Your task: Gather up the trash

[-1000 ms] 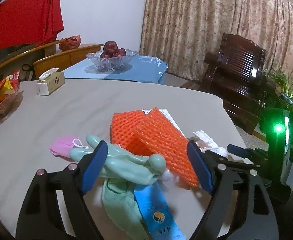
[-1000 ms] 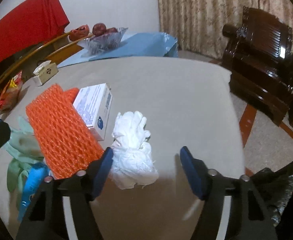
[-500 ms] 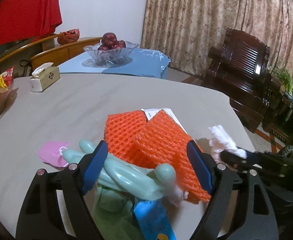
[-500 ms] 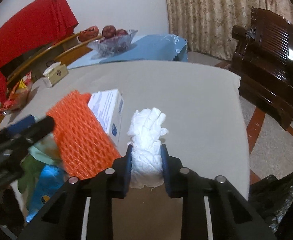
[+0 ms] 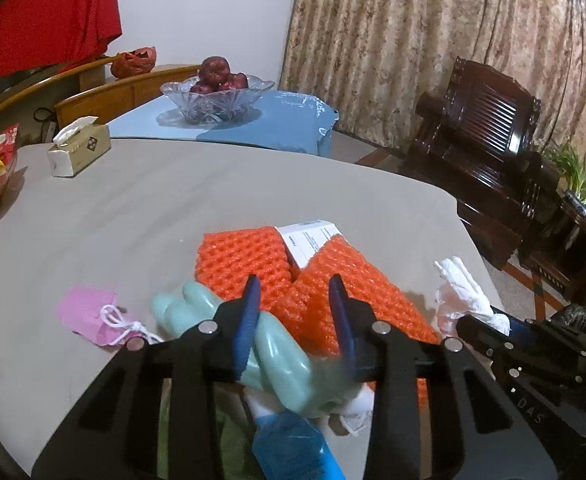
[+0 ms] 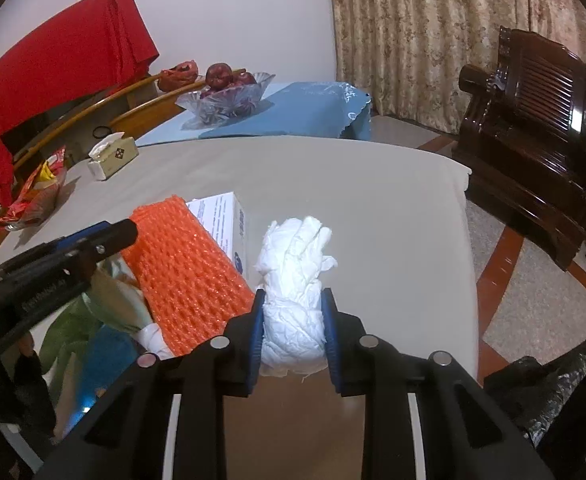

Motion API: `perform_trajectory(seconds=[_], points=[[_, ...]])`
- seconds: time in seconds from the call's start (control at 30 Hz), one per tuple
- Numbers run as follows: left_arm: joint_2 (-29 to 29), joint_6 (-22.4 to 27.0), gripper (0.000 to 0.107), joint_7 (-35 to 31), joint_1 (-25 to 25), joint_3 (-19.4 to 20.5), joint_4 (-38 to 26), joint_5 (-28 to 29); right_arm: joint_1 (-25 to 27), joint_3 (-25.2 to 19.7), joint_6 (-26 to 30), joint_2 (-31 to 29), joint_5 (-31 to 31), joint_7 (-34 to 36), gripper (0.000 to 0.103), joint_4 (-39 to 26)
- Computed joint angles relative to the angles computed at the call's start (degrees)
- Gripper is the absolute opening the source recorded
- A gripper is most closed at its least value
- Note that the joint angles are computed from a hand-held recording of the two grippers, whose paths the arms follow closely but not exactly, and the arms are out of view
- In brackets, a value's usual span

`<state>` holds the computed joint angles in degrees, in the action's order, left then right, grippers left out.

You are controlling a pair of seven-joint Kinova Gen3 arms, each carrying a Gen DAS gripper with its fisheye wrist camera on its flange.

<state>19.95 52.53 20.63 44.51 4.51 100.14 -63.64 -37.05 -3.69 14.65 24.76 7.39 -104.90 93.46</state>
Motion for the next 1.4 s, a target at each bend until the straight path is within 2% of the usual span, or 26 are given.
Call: perform_trajectory(seconds=[0.1,0.17,0.3,0.4,0.53,0.57,0.6,0.67,0.73,0.8,0.93,1.17,1.4], points=[[0.1,2.7,0.058,0.3,1.6,0.4,-0.7,-0.8,-0.6,1.1,-0.6,-1.2,0.3,-0.8,0.027,1.0],[0.3,4.0,0.062,-0.1,2.5,0.8,-1.5,-1.6,-1.0,1.9,-1.2,-2.1,0.8,-1.4,0.027,2.0],[1.5,4.1,0.078,-1.9,2.7,1.0,-3.5,-2.1,-1.3,2.9,-1.8,-3.4,1.7,-2.5,0.027,3.1],[3.5,3.4,0.083,-6.1,1.6,0.7,-5.9,-0.3,-0.6,2.8,-1.7,-3.6,1.8,-2.9,0.027,3.4],[5.0,-0.3,0.083,-10.7,-0.4,-0.5,-7.0,5.1,0.2,2.0,-1.8,-3.7,1.9,-2.7,0.027,3.5],[5.2,-1.5,0.078,-10.8,-0.5,-1.0,-6.8,5.9,0.8,1.5,-1.7,-3.6,1.7,-2.3,0.027,3.4],[5.3,-1.9,0.065,-10.9,-0.2,-1.6,-6.7,6.3,0.9,1.4,-1.8,-3.6,1.7,-2.2,0.027,3.5],[5.8,-1.9,0.046,-11.3,0.5,-2.3,-6.8,7.3,1.1,1.2,-1.5,-3.4,1.4,-2.1,0.027,3.2],[5.7,-1.8,0.034,-9.6,2.1,-3.6,-6.1,6.3,1.5,0.7,-1.2,-3.2,1.1,-1.8,0.027,3.1],[5.5,-0.9,0.018,-8.2,3.2,-4.2,-5.8,5.4,1.2,0.9,-1.3,-3.3,1.1,-1.9,0.027,3.2],[3.9,-1.9,0.011,-4.8,3.8,-4.1,-4.2,3.3,1.1,0.9,-1.7,-3.9,1.0,-1.9,0.027,3.5],[0.7,-0.8,0.009,2.3,5.9,-1.6,-2.1,-3.4,0.5,1.9,-3.8,-6.8,1.5,-2.8,0.027,5.9],[-0.5,2.2,0.009,5.3,8.1,2.1,-1.8,-6.7,-0.6,3.7,-5.1,-10.9,3.3,-4.2,0.027,9.5]])
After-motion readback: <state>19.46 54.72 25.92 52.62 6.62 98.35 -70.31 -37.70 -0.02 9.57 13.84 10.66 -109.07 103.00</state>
